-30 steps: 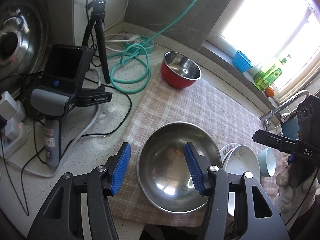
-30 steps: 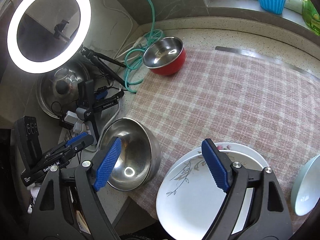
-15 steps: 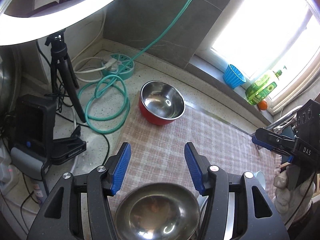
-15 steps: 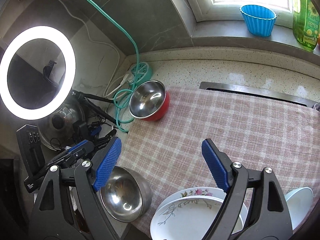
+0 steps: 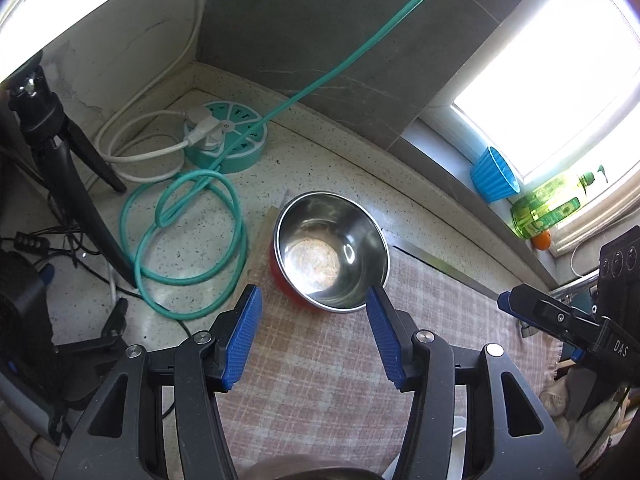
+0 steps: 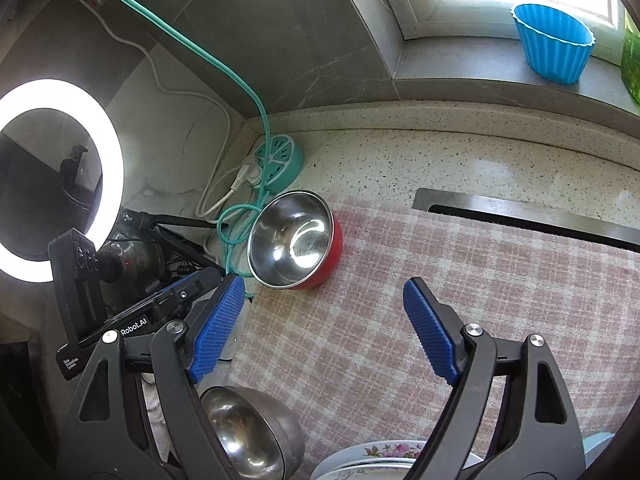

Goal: Organize plates and bowls
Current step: 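Move the right gripper to the small red bowl and grasp its rim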

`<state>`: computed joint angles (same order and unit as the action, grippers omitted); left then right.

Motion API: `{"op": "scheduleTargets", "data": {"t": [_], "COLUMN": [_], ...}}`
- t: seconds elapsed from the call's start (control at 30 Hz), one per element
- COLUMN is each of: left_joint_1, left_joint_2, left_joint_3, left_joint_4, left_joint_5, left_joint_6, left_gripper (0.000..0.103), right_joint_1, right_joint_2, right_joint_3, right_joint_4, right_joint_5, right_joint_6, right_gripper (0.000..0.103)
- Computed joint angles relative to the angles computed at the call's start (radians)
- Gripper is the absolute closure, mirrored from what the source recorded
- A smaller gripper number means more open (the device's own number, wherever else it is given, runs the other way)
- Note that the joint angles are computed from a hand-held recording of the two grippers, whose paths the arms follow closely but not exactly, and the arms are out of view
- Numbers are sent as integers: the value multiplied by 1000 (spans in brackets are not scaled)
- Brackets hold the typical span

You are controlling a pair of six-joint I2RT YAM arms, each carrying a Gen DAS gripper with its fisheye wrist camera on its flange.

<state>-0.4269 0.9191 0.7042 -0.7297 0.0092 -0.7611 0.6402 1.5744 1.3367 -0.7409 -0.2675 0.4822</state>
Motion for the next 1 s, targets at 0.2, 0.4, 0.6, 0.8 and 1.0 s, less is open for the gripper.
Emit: {"op": "scheduleTargets", "data": {"t": [0.2,0.4,0.6,0.8,1.0], "left_joint_1": [53,110,139,144,152], "left_joint_2": [94,150,182,210,233], "left_joint_3": [-2,-2,-13,-17,-21], "left_joint_4": [67,104,134,150,165], "left_joint_5": [20,59,83,95,100], "left_joint_6": [42,72,80,88,96], "left_gripper": [59,65,69,76,88], "right_joint_1": [-17,-21,-15,-1,6], "right_joint_2": [105,205,287,353,406], "right_joint_3": [34,76,126,173,201], "right_joint_4": [42,59,63,56,49], "right_joint_5": [-44,-76,-85,-79,-75], "right_joint_6": [18,20,15,9,7], "right_gripper": [31,43,52,59,72]}}
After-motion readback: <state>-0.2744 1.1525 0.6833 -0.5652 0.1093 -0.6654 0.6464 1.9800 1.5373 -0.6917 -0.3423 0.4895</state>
